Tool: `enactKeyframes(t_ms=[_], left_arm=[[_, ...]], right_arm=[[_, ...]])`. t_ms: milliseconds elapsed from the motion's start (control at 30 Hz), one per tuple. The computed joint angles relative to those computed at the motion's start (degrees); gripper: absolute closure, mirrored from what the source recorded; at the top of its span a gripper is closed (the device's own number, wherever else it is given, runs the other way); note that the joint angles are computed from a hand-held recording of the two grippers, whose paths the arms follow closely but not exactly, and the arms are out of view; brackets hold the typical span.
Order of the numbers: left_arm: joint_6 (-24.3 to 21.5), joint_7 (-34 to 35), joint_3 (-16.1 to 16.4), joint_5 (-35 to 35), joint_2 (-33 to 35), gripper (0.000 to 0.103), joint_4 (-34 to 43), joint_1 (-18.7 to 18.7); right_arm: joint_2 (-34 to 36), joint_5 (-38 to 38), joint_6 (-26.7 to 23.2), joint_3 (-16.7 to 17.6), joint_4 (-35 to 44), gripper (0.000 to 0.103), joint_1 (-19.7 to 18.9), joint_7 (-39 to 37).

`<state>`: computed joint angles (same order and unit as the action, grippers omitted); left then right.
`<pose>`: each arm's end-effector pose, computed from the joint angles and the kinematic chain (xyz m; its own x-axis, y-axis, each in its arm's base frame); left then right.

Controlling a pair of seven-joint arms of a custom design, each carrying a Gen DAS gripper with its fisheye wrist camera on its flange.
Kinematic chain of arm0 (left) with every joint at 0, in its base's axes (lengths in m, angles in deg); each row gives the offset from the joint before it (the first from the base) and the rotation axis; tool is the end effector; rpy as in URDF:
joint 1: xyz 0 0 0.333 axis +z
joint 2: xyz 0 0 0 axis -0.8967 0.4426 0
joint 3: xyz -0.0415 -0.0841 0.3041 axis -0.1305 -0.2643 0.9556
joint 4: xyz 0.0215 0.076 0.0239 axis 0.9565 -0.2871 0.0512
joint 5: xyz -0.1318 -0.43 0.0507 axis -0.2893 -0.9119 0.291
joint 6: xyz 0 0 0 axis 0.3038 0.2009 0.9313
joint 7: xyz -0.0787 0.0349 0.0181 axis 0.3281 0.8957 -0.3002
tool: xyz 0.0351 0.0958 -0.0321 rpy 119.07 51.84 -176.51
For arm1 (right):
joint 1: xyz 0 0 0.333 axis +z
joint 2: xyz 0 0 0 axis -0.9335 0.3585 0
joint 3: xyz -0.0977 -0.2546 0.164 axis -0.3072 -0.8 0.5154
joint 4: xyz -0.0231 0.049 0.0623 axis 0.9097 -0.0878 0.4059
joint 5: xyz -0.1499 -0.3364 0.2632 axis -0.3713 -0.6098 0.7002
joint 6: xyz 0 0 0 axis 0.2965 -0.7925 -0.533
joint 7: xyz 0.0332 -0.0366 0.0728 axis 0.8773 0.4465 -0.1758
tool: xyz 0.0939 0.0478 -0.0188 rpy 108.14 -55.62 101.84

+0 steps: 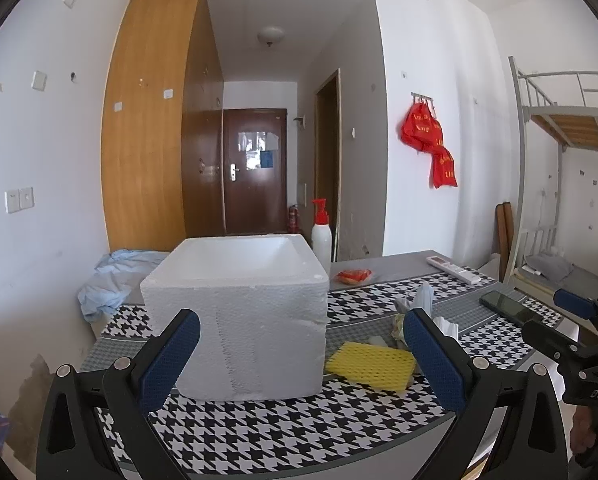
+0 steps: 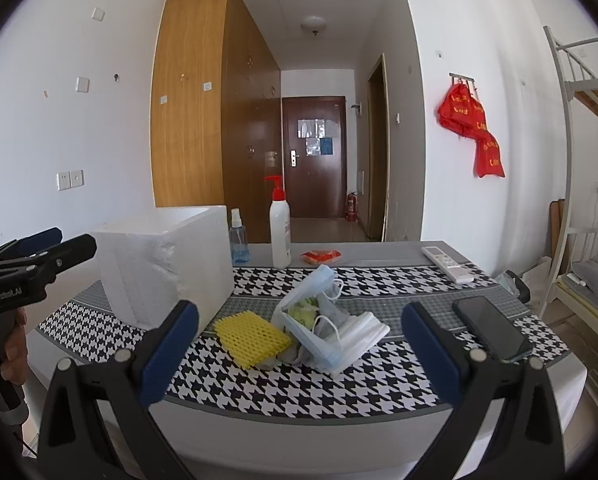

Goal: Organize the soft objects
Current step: 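Move the right gripper to the blue face mask and grasp it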

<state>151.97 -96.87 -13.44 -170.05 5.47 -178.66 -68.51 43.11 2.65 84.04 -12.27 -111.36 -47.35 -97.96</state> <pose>0.5856 -0.0646 0.5293 -0.6335 -0.7737 0.0074 -0.2058 0.1593 -0.9655 0.4591 0.3268 0.5202 -0.3484 -0.9370 -0.0269 -0.2646 0.1259 -0.9561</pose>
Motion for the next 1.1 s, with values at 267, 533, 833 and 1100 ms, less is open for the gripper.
enactKeyframes(t_ms=[267,533,833,1100], left_arm=[[0.23,-1.49,-0.36,1.96,0.48,0.001,0.53,-0.3],[-2.38,-4.19,-0.89,7.76,1.38,0.001,0.98,-1.14],[-4.04,-6.78,-1.7,12.81,2.99,0.001,1.58,-2.14],[-4.65,-9.48,-2.37,17.03,4.76,0.001,2.57,-2.35]], right_arm=[[-0.05,0.2,0.81,-0.48,-0.39,0.001,-0.3,0.11],[0.02,2.13,2.2,-1.46,-0.99,0.001,-1.18,-1.01],[-0.73,3.72,4.09,-2.07,-2.18,0.001,-2.6,-1.9],[1.14,4.92,6.73,-2.98,-1.03,0.003,-3.52,-4.34]])
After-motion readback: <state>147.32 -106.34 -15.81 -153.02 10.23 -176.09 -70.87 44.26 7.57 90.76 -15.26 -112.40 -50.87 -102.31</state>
